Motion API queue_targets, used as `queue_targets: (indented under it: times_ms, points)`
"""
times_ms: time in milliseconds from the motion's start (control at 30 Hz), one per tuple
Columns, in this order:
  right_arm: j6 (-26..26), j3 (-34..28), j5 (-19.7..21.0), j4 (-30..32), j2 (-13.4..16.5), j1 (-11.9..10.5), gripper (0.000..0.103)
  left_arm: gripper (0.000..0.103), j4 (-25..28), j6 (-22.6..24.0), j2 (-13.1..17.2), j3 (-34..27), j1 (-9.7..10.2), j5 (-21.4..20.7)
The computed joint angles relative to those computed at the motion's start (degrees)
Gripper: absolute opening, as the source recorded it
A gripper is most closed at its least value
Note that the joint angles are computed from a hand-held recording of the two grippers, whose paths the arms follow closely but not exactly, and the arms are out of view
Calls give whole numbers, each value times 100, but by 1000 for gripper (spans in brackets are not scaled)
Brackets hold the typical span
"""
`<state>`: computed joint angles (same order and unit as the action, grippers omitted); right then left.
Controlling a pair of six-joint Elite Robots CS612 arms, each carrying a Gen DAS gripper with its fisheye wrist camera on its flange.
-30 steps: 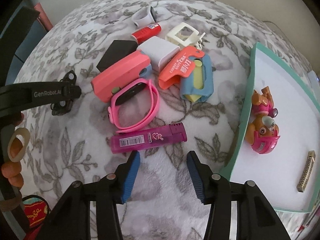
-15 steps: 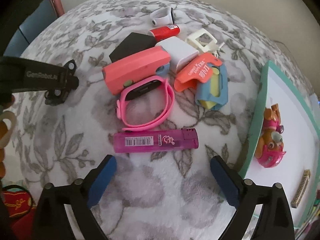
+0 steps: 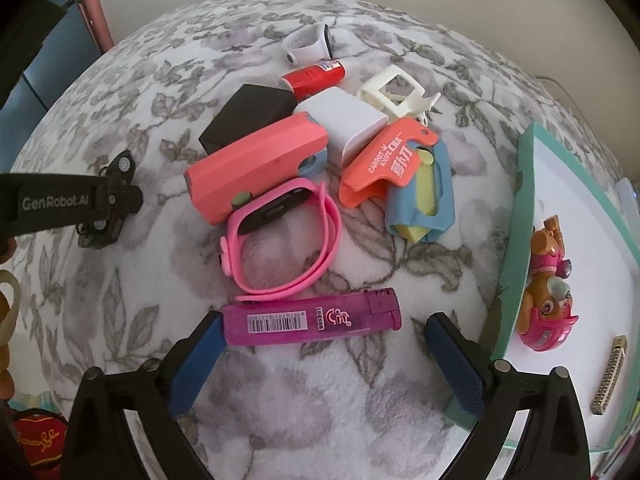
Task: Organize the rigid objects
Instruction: 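Grasp the pink lighter with the right tool while the left tool grasps the black toy car, then carry the pink lighter and black car over the tray with both tools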
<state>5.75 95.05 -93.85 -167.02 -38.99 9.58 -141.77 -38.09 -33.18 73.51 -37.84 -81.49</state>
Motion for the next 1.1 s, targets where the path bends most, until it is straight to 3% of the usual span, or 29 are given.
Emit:
queue_targets:
  times_ms: [133,267,767,1100]
  points:
    - [107,-159,-20,187,68,42,98,34,5,-9,5,-6,-4,24]
    - [20,-168,49,232,36,60,84,35,37,-40,8,-27,-14,39]
    - [73,-94,97,121,-42,66,83,35,-153,-104,-24,50,-23,30]
    - [309,111,281,-320,-226,18,83,34,-478,-100,-215,241,-78,483]
